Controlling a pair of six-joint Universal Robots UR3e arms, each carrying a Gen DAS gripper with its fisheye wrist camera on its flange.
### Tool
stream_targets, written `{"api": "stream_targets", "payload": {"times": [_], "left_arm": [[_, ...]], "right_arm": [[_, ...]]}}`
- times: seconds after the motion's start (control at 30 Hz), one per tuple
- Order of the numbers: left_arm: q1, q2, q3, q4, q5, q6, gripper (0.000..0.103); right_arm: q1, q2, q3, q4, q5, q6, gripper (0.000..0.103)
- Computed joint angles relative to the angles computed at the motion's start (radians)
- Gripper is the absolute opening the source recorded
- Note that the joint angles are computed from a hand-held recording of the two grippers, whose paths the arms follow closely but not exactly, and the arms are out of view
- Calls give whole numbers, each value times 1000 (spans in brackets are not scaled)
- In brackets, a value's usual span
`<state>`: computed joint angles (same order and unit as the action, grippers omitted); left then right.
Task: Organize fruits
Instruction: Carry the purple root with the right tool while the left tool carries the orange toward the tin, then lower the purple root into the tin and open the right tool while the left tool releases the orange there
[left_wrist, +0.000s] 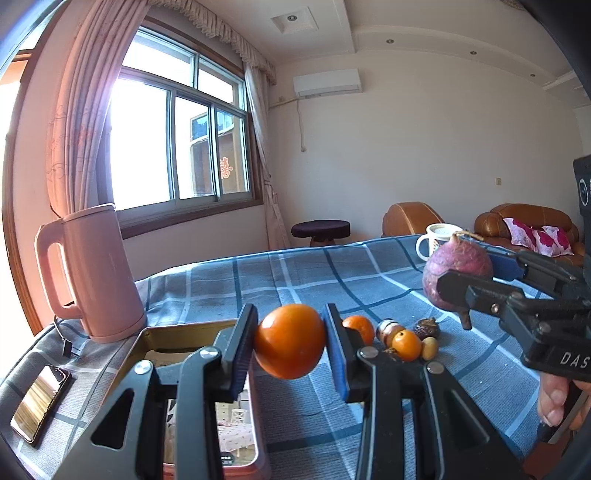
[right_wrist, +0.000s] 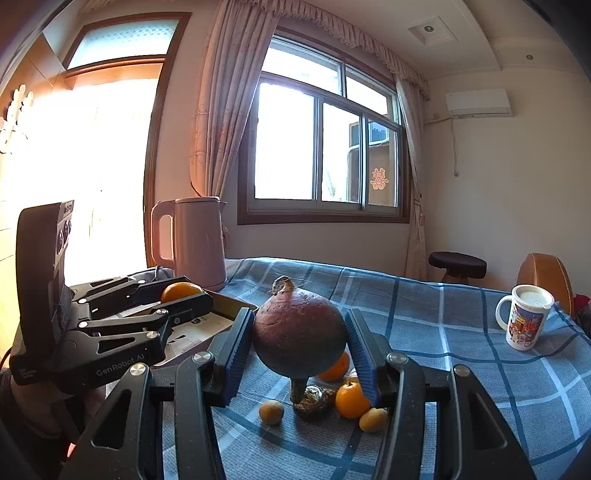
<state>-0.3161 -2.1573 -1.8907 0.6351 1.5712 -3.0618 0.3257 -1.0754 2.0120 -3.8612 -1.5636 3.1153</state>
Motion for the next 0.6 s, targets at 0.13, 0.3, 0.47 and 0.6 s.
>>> {"api": "stream_targets", "payload": {"times": [0.13, 0.3, 0.47, 0.6], "left_arm": [[33, 7, -5, -22, -1, -9, 38], [75, 15, -14, -37, -6, -18, 38], [120, 19, -20, -48, -19, -24, 38], [151, 17, -14, -66, -25, -25, 38]], "right_arm": [[30, 25, -113, 106, 0, -10, 53], [59, 65, -249, 233, 1, -23, 53], [76, 110, -376, 343, 8, -37, 53], [87, 161, -497, 435, 15, -49, 53]]}}
